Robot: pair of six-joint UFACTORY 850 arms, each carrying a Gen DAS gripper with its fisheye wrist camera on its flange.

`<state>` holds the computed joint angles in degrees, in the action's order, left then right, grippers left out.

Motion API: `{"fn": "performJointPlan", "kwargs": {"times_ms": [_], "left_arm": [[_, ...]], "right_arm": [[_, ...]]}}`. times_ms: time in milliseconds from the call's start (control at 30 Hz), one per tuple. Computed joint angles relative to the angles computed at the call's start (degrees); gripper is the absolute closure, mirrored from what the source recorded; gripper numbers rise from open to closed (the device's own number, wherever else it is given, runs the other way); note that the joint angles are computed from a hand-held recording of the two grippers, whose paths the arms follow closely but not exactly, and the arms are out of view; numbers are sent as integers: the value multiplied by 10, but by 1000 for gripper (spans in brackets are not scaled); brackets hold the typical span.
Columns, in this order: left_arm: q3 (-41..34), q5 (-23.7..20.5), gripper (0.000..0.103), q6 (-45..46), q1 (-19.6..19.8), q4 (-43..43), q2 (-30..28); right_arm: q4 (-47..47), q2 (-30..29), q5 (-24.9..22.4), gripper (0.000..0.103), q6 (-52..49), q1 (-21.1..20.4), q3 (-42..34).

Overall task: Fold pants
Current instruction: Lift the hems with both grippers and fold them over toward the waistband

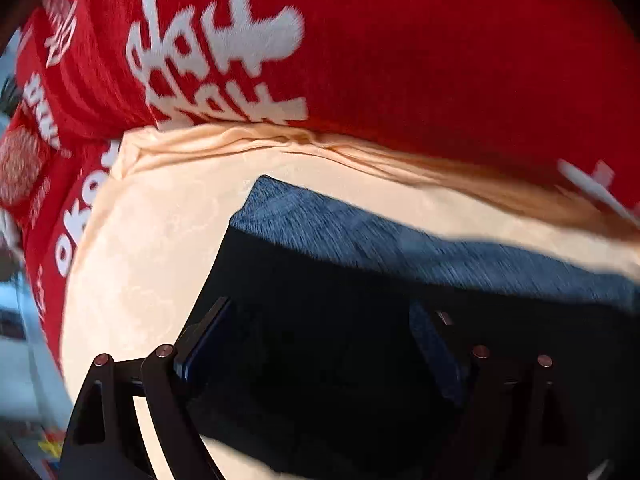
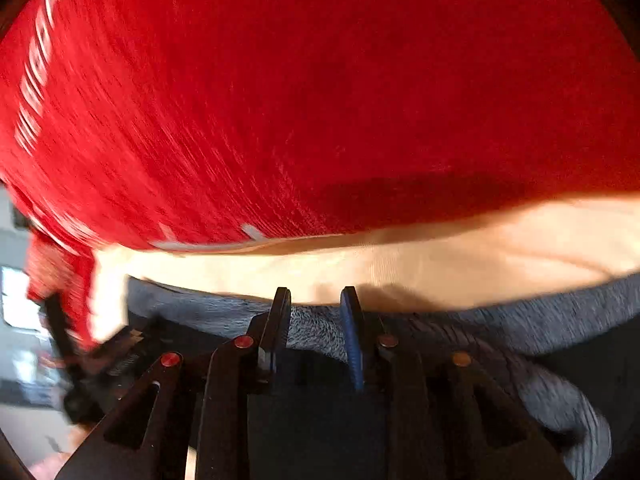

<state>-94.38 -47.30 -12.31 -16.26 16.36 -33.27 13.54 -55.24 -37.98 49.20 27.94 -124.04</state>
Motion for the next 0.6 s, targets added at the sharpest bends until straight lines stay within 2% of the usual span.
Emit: {"fn": "performJointPlan", "kwargs": {"times_ms": [133,300,467,600], "left_arm": [[66,-16,14,79,-19,-52,70],[123,-54,14,143,-64,-117,133],[154,-83,14,211,-112,-203,165],[170,-99,14,287,-154,-262,179]], "right_arm": [[33,136,66,61,-22,11,194],[50,285,127,60,32,33,404],[17,396,171,60,192,79,553],[-51,452,192,59,361,127,626]]}}
